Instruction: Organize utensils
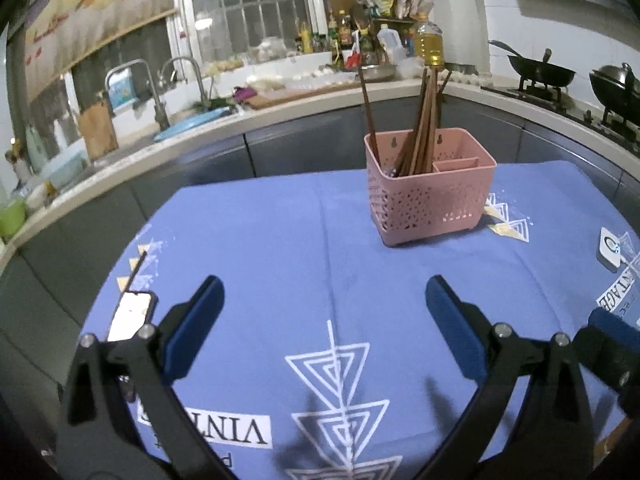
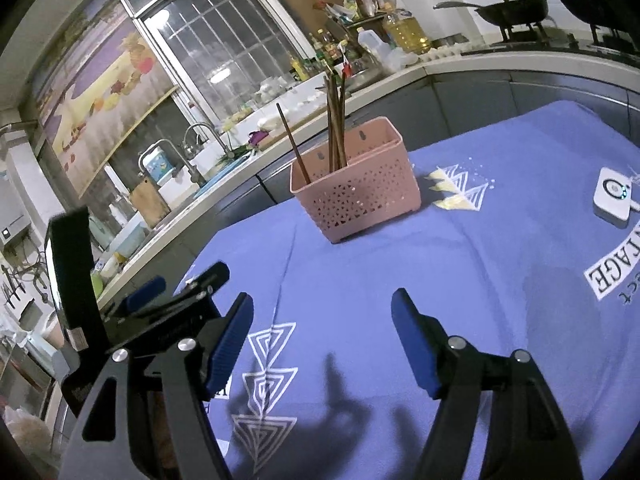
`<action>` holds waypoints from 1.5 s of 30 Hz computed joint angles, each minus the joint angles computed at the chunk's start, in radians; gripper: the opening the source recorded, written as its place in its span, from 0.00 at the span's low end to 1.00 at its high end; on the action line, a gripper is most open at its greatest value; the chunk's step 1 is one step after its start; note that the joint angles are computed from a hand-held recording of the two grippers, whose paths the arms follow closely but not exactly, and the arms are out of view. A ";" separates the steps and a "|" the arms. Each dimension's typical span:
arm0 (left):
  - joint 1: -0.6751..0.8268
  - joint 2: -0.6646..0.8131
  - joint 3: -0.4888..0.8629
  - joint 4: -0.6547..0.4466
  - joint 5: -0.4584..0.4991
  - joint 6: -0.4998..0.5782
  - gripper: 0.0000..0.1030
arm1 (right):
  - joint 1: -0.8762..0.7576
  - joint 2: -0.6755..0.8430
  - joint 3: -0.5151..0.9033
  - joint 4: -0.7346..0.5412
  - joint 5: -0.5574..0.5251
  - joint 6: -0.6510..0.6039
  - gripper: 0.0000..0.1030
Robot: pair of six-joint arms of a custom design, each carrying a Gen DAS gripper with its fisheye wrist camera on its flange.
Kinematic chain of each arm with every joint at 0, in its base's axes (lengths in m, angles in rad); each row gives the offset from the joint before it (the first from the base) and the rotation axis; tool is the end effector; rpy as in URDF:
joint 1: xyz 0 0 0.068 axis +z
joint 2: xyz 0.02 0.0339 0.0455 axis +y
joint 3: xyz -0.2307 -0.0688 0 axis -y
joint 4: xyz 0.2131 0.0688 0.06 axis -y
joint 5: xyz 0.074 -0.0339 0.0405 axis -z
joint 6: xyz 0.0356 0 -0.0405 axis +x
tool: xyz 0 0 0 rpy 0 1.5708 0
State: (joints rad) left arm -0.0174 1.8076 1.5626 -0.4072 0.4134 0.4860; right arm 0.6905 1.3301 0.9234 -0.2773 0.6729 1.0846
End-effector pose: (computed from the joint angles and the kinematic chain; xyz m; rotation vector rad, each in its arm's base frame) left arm 0.3798 -0.0209 0.2796 0.7531 2.0313 -0.1921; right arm 0.2172 0.1507 0.2440 0.7438 1.9663 0.3060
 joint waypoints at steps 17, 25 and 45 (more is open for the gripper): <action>0.013 -0.021 -0.005 0.017 0.017 -0.021 0.94 | 0.195 0.033 0.009 -0.056 0.244 0.112 0.86; 0.021 -0.011 0.016 -0.007 0.025 -0.012 0.94 | 0.187 0.033 -0.001 -0.005 0.207 0.079 0.92; 0.001 -0.083 -0.001 0.024 0.017 -0.029 0.94 | 0.133 -0.012 0.099 -0.042 0.337 -0.139 0.96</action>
